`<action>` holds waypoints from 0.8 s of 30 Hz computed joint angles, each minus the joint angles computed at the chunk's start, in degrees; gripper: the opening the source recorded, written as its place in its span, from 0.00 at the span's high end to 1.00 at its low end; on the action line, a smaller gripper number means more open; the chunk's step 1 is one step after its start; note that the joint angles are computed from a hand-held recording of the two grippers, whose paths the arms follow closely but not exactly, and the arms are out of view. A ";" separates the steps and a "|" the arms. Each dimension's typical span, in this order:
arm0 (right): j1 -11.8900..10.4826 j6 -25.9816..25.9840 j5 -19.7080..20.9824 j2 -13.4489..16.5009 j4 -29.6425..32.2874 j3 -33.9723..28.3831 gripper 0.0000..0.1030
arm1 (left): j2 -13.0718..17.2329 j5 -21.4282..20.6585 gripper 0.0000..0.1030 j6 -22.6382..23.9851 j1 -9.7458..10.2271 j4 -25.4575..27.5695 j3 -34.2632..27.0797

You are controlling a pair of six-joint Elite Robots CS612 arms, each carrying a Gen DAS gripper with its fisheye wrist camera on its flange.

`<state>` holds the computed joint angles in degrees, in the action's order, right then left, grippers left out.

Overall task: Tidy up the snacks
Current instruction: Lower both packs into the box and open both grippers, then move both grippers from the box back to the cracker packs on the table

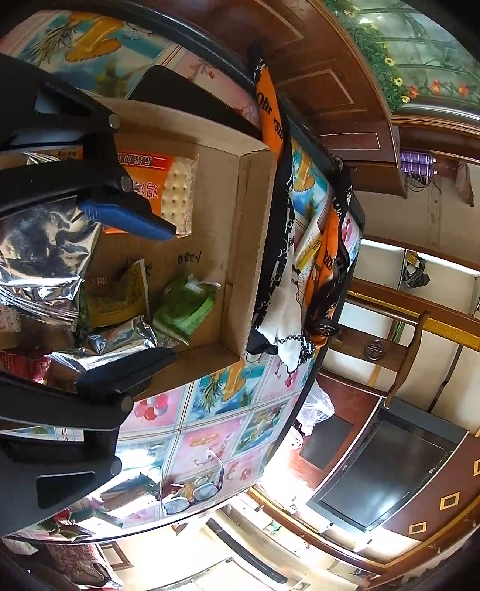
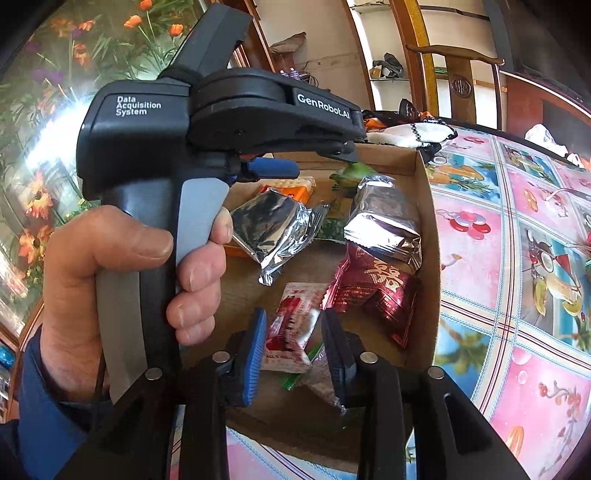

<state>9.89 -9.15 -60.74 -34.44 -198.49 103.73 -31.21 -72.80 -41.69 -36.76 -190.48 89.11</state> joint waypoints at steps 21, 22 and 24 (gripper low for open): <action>-11.69 15.84 -6.23 -2.30 -13.48 4.72 0.52 | -0.34 0.55 0.41 4.27 -2.17 -6.38 1.33; -12.27 16.60 -8.82 -2.42 -13.16 4.67 0.51 | -0.31 -0.08 0.41 4.42 -2.27 -6.84 1.33; -13.95 19.99 -13.05 -1.94 -12.15 3.59 0.51 | -0.28 -1.11 0.41 5.01 -2.55 -7.62 1.27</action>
<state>-4.06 10.85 -73.79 -36.38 -210.64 107.32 -31.49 -73.91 -36.68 -39.30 -198.10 90.38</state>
